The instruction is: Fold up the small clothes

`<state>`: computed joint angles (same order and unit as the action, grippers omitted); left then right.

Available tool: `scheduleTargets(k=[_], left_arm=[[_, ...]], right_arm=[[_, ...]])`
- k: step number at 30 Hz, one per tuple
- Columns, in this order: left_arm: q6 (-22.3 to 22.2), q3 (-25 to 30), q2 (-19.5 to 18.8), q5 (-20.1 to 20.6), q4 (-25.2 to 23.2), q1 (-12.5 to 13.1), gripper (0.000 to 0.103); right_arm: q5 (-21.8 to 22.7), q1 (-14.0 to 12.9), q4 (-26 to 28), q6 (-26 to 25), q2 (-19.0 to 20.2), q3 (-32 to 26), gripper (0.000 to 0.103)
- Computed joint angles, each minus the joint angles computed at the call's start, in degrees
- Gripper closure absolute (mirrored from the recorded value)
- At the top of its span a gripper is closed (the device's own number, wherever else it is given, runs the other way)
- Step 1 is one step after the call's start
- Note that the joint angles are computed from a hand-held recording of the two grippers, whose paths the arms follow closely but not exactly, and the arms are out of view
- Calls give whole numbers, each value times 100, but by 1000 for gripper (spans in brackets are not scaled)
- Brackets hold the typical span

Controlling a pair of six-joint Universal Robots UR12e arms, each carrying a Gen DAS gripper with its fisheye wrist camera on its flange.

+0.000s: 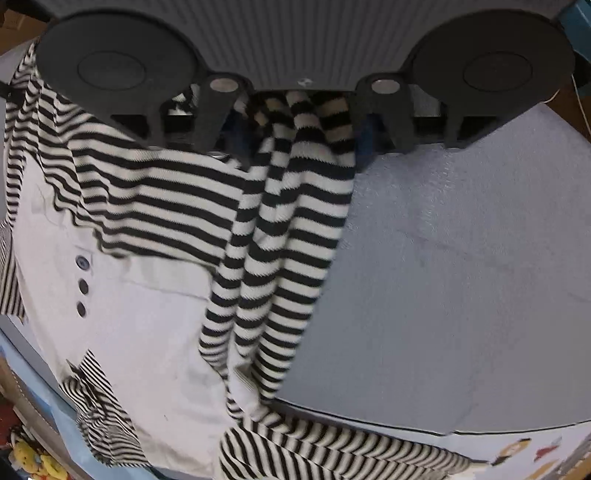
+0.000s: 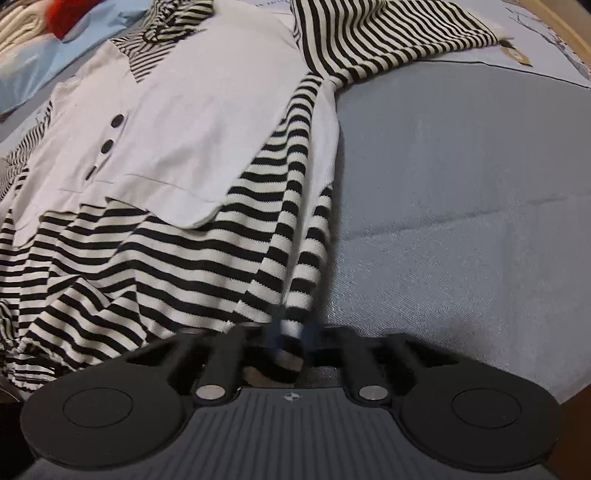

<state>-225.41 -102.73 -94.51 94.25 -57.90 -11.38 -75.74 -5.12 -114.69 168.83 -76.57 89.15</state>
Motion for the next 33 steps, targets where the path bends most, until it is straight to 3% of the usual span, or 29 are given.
scheduleTargets(k=[1,4,9,11,15,19,21,22,23,26,28,31,33], left_arm=[[52,26,-37,-66,28,-5,70],[274,-14,21,-278,117,-13,89],[925,-54,85,-831,592,-52,92],[1228,-5,91,-869,506,-85,93],[1175,120,151,-334,-142,-124,95],[986,135,189,-283,-362,-91,94],[1043,238,138,-198,-506,-135,93],[1057,237,142,-164,-484,-154,87],[1059,241,148,-122,-398,-172,86],[1162,160,192,-38,245,-245,69],[1304,167,167,-63,395,-276,67],[1507,351,5,-116,-135,-324,60],[1592,547,-136,-9,-685,-373,59]], right_arm=[[26,-24,-44,58,-10,13,102],[122,-138,-202,370,-53,62,102],[-182,-302,-1049,662,-196,292,102],[-373,-344,-1241,679,-222,342,102],[11,-440,-631,377,-191,259,102],[158,-369,-207,-387,-193,214,98],[96,-344,-155,-431,-188,203,95],[85,-336,-140,-393,-181,186,95],[79,-335,-163,-356,-179,183,94],[162,-353,-535,-268,-239,286,94],[322,-379,-771,-316,-307,392,89],[305,-339,-633,-523,-259,337,83],[-49,-240,-263,-734,-191,237,79]])
